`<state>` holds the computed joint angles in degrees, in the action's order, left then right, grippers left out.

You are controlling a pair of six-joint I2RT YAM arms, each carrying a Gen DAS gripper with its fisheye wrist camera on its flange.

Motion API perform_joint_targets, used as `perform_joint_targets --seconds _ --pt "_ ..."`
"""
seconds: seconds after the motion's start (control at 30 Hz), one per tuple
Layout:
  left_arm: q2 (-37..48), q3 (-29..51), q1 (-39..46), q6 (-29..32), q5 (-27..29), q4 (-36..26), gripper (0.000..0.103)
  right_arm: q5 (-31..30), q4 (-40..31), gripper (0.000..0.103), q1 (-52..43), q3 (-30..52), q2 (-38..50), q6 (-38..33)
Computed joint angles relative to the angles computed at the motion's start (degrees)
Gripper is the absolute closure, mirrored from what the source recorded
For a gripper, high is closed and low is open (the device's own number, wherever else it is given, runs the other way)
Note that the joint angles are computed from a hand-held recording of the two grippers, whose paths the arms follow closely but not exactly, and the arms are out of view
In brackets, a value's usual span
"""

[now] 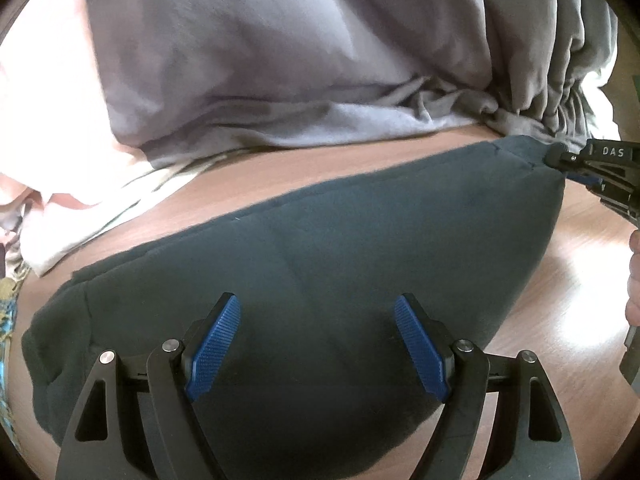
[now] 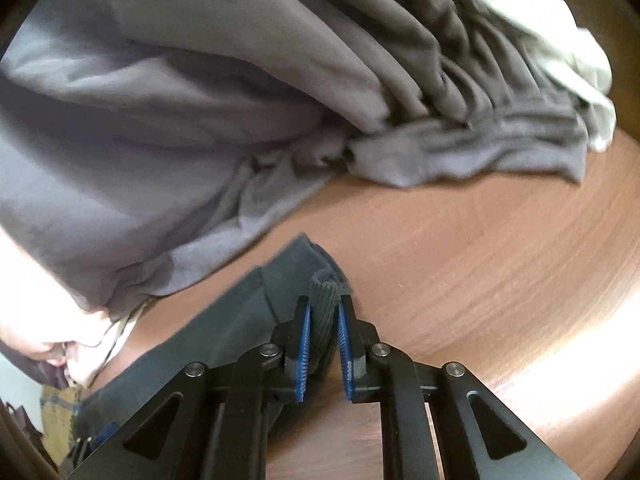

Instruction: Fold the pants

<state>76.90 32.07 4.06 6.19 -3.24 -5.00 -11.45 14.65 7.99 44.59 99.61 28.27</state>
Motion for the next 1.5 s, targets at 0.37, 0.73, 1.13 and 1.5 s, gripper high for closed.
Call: perform_joint_targets --seconds 0.37,0.73,1.13,1.5 --pt "-11.03 2.91 14.96 -1.47 6.74 -13.68 0.023 9.09 -6.84 0.089 9.48 0.89 -14.81 -8.45" --pt "-17.24 2.11 40.27 11.61 16.45 -17.76 0.023 24.01 -12.41 0.089 28.40 10.15 -17.82 -18.81" --pt "-4.62 8.97 62.32 28.25 27.97 -19.29 0.023 36.53 -15.63 0.089 46.94 20.44 -11.72 -22.78" --pt "10.99 19.21 70.64 39.88 32.17 -23.11 0.023 44.85 -20.82 0.090 59.01 31.74 2.05 -21.46"
